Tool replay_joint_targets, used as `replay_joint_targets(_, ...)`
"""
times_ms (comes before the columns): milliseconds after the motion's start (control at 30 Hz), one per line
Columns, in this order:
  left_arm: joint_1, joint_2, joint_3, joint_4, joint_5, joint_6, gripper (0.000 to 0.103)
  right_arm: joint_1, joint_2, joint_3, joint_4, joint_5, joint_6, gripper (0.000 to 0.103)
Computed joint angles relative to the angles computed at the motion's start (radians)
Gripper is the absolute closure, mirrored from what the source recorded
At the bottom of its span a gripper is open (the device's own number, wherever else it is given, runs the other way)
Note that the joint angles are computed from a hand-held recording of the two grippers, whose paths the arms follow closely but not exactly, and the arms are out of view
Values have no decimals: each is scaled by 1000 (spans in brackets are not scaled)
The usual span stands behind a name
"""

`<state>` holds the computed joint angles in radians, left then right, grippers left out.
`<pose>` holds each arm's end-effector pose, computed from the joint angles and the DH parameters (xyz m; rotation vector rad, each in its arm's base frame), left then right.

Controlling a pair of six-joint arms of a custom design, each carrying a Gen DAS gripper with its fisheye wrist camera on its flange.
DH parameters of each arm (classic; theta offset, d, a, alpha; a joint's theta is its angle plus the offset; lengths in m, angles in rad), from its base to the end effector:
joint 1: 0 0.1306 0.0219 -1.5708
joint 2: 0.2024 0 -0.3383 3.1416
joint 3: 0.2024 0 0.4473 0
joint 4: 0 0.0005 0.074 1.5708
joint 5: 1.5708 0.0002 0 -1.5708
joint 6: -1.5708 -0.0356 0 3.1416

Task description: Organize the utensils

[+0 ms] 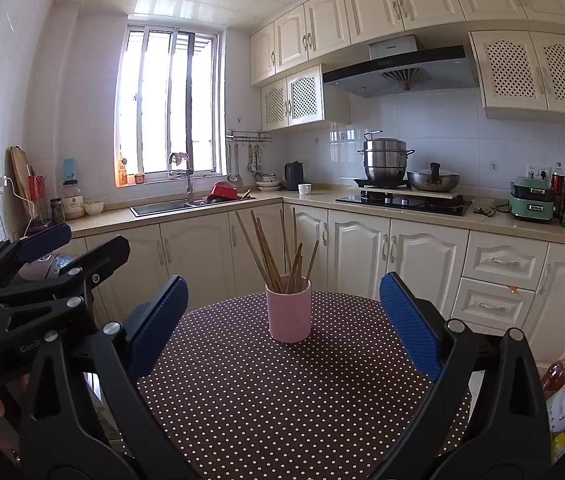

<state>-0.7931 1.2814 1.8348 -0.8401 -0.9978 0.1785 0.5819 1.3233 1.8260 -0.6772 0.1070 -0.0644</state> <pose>0.3455 -0.3089 0.6761 -0.1375 1.7239 0.2125 0.4253 0.2747 0.6649 -0.3734 1.7194 0.3791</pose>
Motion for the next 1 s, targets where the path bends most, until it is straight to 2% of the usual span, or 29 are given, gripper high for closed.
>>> replay_joint_targets(667, 3, 3, -2, -5, 7, 9, 20, -2, 3, 4, -4, -3, -2, 8)
replay_joint_targets(1000, 12, 16, 15, -37, 28, 32, 20, -7, 13, 11, -15, -17, -15, 8)
